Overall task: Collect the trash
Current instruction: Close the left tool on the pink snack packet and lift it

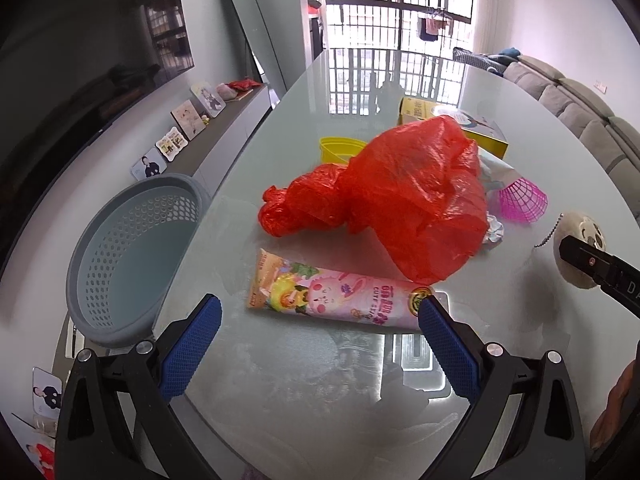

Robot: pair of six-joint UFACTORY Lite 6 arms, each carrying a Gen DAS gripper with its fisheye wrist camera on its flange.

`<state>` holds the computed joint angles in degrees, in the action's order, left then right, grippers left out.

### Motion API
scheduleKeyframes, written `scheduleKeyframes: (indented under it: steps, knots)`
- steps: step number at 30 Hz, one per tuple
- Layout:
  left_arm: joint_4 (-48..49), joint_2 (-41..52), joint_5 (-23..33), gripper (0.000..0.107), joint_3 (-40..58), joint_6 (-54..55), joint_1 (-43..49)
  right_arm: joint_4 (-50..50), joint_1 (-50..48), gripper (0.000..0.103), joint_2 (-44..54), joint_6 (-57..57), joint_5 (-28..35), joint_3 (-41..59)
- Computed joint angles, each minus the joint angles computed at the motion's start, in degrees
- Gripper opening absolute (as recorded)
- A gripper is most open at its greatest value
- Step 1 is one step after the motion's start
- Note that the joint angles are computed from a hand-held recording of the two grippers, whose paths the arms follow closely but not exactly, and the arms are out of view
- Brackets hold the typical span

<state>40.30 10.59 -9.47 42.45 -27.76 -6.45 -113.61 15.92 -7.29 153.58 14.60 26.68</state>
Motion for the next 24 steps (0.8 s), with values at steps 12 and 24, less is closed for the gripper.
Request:
scheduleKeyframes:
  steps: [12, 24]
  knots:
    - [-29.9, 8.7, 1.5, 0.097, 3.2, 25.4, -6.7, -7.9, -1.8, 0.065, -5.2, 7.9, -1.7, -3.5]
    - [-30.3, 7.2, 0.9, 0.097, 1.7, 29.0, 1.3, -6.8, 2.7, 0.065, -2.8, 8.9, 0.5, -1.4]
